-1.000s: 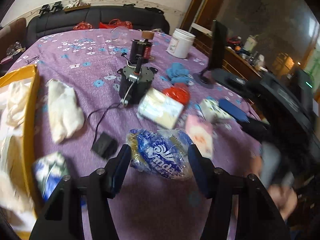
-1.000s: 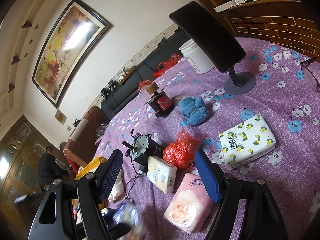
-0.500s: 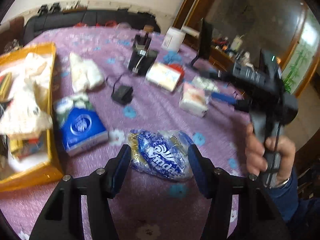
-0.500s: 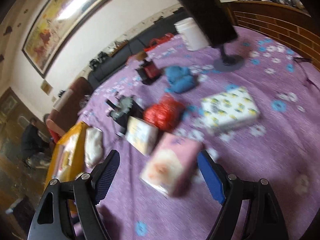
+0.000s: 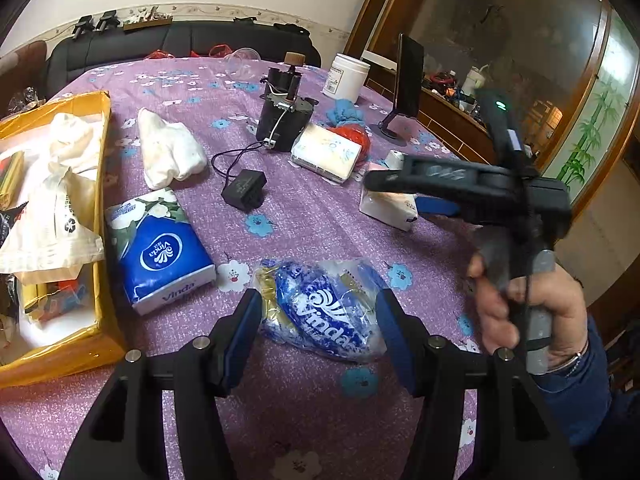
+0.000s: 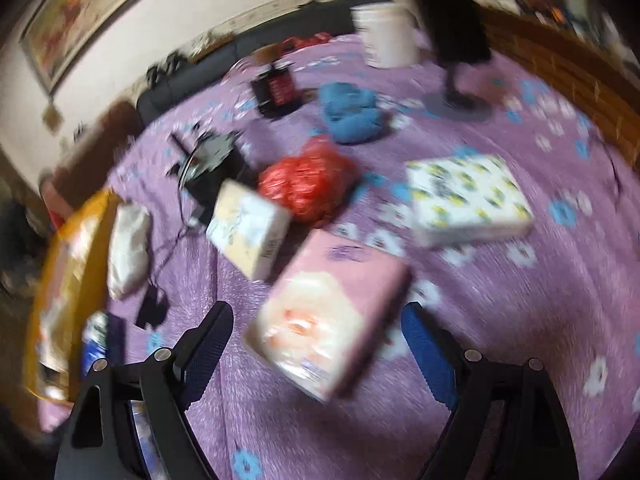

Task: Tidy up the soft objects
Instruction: 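Grasp the blue-printed plastic bag with the left tool while the right tool approaches the pink tissue pack, then grasp the pink tissue pack with the right tool while the left tool holds the blue bag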

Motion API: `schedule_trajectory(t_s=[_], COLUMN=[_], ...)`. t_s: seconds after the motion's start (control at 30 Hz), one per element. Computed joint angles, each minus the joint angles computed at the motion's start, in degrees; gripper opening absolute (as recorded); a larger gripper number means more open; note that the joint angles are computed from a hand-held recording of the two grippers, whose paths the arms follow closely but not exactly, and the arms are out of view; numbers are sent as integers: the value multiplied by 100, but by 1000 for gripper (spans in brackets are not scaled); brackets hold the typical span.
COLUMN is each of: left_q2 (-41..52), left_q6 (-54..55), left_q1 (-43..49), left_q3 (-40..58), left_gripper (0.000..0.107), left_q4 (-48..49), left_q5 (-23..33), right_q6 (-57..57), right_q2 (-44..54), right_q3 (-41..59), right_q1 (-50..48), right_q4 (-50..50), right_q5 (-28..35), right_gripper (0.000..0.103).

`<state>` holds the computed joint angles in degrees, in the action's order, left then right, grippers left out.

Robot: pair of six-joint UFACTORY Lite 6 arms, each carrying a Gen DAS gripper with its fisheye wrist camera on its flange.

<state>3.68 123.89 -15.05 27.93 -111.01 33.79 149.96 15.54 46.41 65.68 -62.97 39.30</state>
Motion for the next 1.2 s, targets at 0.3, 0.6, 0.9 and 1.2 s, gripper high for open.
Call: schedule_trajectory(t_s=[0.3,0.6,0.9,1.2], left_q2=[-24,-23,-108,-100], left_q6=[147,179,330,254], left_q1=[-155,-182,-229,-161], left_q3=[-1,-13,-98,-93], left_gripper=[59,59,59,59], left_q4=[-243,-246,-360,-275], left_q5=[-147,-136,-143,-113], right_q6=[974,2581,2677,2793], right_q2=[-100,-485,-478,-520], right_q3=[-402,-874,-829,-926], right_q1=[172,782,974,918], right_q4=[-879,-2310,-2627,-2749], right_q5=[253,1062,1296,1209], right_gripper=[61,60,60,60])
